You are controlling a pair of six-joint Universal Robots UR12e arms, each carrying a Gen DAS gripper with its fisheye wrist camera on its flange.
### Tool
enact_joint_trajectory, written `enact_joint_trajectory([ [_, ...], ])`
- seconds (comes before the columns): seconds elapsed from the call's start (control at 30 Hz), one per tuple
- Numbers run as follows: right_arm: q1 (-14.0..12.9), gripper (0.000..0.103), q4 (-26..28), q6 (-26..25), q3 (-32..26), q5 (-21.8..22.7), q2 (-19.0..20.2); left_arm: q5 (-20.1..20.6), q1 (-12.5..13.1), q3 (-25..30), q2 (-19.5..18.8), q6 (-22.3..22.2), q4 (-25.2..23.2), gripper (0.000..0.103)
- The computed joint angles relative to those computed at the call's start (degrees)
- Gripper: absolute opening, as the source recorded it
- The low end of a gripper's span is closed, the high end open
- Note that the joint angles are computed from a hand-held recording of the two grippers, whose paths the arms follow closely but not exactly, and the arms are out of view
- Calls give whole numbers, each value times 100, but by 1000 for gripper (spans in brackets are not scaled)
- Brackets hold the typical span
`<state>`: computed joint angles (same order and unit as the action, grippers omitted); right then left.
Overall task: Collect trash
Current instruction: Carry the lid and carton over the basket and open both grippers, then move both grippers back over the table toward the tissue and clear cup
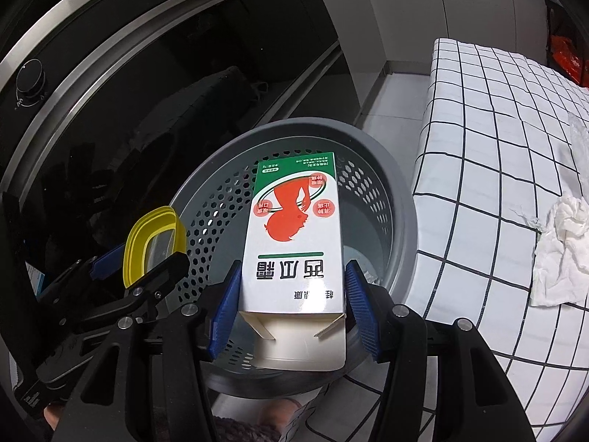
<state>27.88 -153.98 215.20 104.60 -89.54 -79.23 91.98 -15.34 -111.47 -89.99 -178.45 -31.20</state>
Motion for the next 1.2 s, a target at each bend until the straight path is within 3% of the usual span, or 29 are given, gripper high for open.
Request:
enact_joint_trajectory([
  [0.23, -26, 54, -52, 4, 29, 31, -19, -8, 11, -14, 13, 22, -64, 75],
  [0.37, -33, 73, -221, 42, 97, 43, -52, -77, 34, 2, 10, -8, -159, 77],
  [0.5, -42, 73, -275, 106, 124, -14, -74, -70, 39, -10, 18, -36, -147, 81],
  [1.2, -9, 73, -358, 232, 318, -281, -249, -29, 17, -64, 79, -59, 25, 81],
])
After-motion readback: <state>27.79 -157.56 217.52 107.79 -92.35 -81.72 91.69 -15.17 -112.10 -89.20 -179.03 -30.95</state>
